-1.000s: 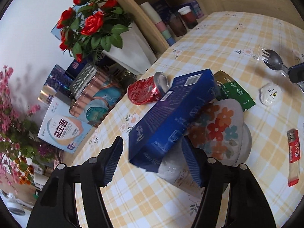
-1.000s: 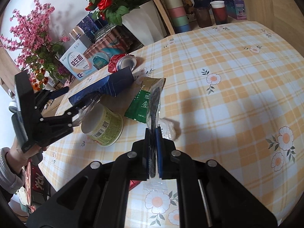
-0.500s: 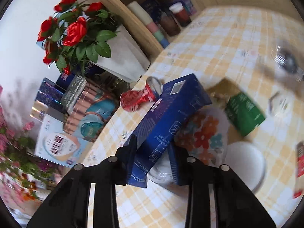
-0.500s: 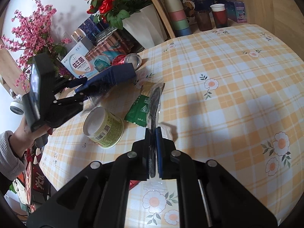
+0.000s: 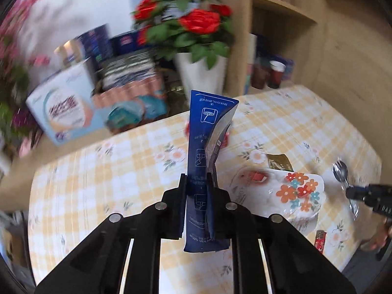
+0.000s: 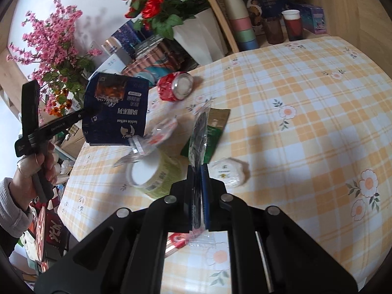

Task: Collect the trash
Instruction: 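Drop the blue carton into the bin with the left tool while the right tool holds the strip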

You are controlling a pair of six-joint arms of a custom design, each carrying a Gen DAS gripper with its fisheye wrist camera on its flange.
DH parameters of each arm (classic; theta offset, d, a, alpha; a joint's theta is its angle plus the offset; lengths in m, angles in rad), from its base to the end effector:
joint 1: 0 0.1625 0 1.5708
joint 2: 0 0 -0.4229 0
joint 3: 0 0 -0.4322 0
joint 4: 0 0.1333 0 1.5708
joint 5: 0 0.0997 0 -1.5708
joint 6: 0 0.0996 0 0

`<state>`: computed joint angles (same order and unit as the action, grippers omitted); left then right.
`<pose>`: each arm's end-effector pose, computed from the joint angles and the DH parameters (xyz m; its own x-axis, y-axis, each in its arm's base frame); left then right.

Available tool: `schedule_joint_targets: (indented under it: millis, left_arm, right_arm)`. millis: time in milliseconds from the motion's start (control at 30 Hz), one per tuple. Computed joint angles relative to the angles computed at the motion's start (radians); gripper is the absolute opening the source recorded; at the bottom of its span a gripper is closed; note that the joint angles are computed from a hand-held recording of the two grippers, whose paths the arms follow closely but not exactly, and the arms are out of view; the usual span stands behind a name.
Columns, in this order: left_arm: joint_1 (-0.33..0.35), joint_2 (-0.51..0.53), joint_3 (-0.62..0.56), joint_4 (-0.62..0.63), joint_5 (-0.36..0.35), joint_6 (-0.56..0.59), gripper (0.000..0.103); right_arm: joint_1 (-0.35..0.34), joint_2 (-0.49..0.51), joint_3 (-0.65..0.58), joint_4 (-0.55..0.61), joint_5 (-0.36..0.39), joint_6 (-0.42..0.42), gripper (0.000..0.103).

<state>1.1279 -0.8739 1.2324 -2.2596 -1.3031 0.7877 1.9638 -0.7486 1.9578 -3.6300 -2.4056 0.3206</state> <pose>-0.1993 -0.7927 0.2766 -0.3533 0.8426 -0.4064 0.9296 0.3650 -0.0515 0.2766 -0.5119 0.0769 -0.8706 0.4363 0.2275 0.0228 0.4975 -0.8672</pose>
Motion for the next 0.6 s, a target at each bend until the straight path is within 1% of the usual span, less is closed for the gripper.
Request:
schedule_joint_targets:
  millis: [167,300,533,600]
  left_arm:
    - [0.024,-0.035,-0.014,0.031,0.006,-0.046,0.014]
    - [0.035,-0.087,0.01,0.034,0.011,-0.052,0.014]
    - [0.047,-0.223,0.084,0.063,-0.029,-0.086,0.014]
    - [0.05,-0.266,0.107,0.087,-0.044,-0.112,0.014]
  right_arm:
    - [0.031,0.008,-0.024,0.033,-0.013,0.004,0.01]
    - [0.06,0.017,-0.046,0.06,-0.025,0.007,0.01]
    - [0.119,0.036,-0.082,0.086,-0.05,0.004,0.01]
    - [0.136,0.041,-0.09,0.09,-0.057,0.004,0.01]
